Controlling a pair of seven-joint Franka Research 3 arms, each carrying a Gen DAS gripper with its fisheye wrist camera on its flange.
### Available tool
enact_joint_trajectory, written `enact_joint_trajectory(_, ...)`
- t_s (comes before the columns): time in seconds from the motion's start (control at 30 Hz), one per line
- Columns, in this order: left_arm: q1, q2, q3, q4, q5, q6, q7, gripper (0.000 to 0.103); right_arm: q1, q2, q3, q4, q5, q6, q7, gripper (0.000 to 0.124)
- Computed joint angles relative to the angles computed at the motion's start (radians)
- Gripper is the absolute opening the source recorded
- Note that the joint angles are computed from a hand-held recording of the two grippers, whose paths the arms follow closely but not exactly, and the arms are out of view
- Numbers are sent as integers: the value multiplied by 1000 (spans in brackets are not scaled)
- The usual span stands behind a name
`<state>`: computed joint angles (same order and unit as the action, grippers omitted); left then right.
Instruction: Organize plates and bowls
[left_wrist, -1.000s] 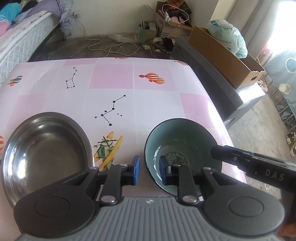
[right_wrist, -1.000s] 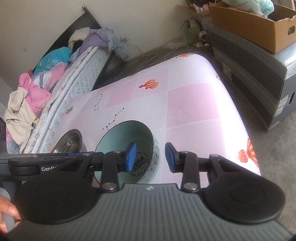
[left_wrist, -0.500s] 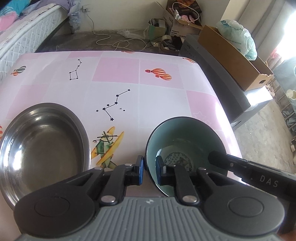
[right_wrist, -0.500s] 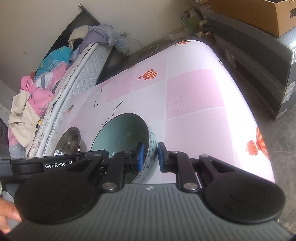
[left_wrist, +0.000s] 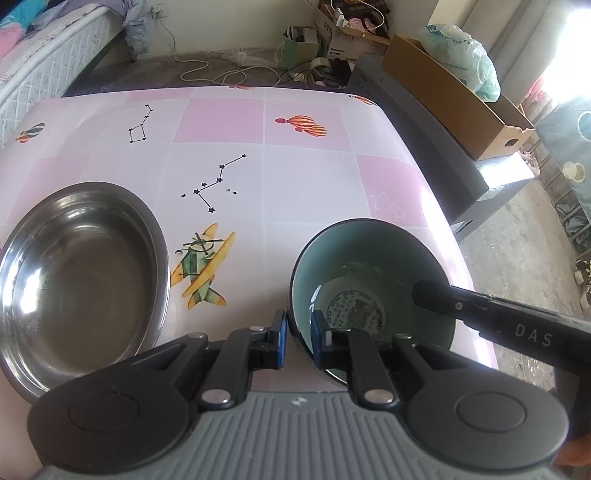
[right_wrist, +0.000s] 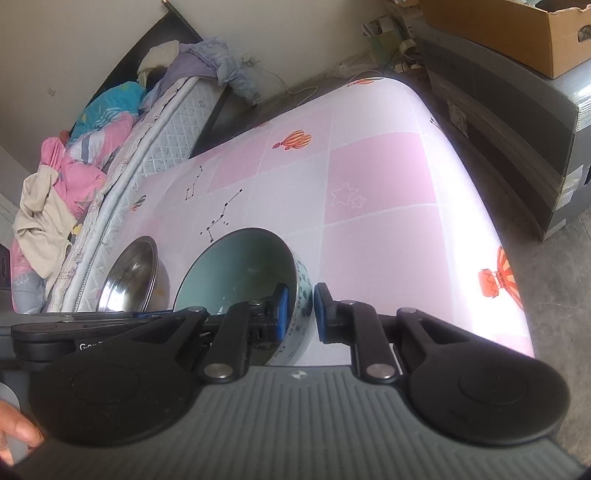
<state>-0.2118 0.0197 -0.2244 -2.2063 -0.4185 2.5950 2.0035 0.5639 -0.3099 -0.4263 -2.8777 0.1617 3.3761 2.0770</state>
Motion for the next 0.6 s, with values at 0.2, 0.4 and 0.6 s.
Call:
enact_joint_trajectory(0.2, 3, 45, -9, 31, 46, -6, -61, 15, -11, 5, 11, 5, 10, -8, -2, 14)
enact_joint_trajectory(0.4, 14, 55, -20, 38, 48, -6, -77, 13, -59, 33, 82, 26, 42, -28, -14, 14)
enact_joint_trajectory(0.6, 17, 44, -19, 33, 48, -18, -57, 14, -124, 27, 171, 31, 95, -42, -55, 15)
